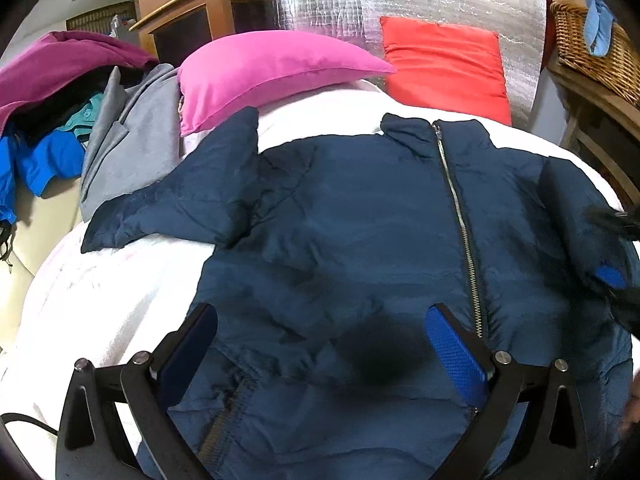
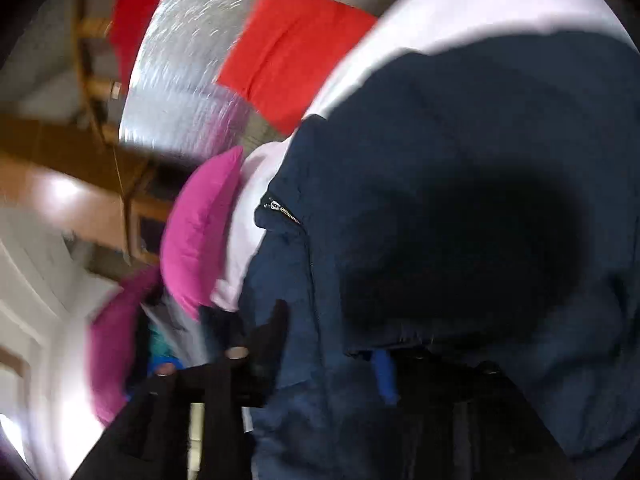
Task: Fold large clothes
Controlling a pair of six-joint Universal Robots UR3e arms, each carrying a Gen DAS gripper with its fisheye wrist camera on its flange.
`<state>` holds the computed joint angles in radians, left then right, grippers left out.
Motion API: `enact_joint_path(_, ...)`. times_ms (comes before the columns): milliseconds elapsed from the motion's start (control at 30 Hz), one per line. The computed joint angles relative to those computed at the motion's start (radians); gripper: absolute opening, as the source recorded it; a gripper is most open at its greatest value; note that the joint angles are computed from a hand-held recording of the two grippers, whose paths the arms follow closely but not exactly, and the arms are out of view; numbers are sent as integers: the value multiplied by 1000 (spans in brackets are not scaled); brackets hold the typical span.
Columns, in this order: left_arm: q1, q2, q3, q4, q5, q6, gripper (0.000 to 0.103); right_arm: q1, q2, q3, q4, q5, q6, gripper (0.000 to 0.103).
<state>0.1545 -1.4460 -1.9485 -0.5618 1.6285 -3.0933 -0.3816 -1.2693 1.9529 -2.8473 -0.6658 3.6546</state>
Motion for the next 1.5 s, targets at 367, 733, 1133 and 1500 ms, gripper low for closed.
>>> enact_joint_path(367,6,24,-19,24,-70,34,103,-601,-560,425,326,35,-178,75)
enact_joint_path(733,-105,-199,117,-126,2,81,103,-563,-214,293,159,25,-12,70)
enact_joint_path(1133,-46,-176,61,-116,-82,52,103,-562,-35,386,-255,92,135,66)
enact_joint_path(1500,-26,-44,9,26,-4,73,103,-344,-237,238,-385,-50,64,26)
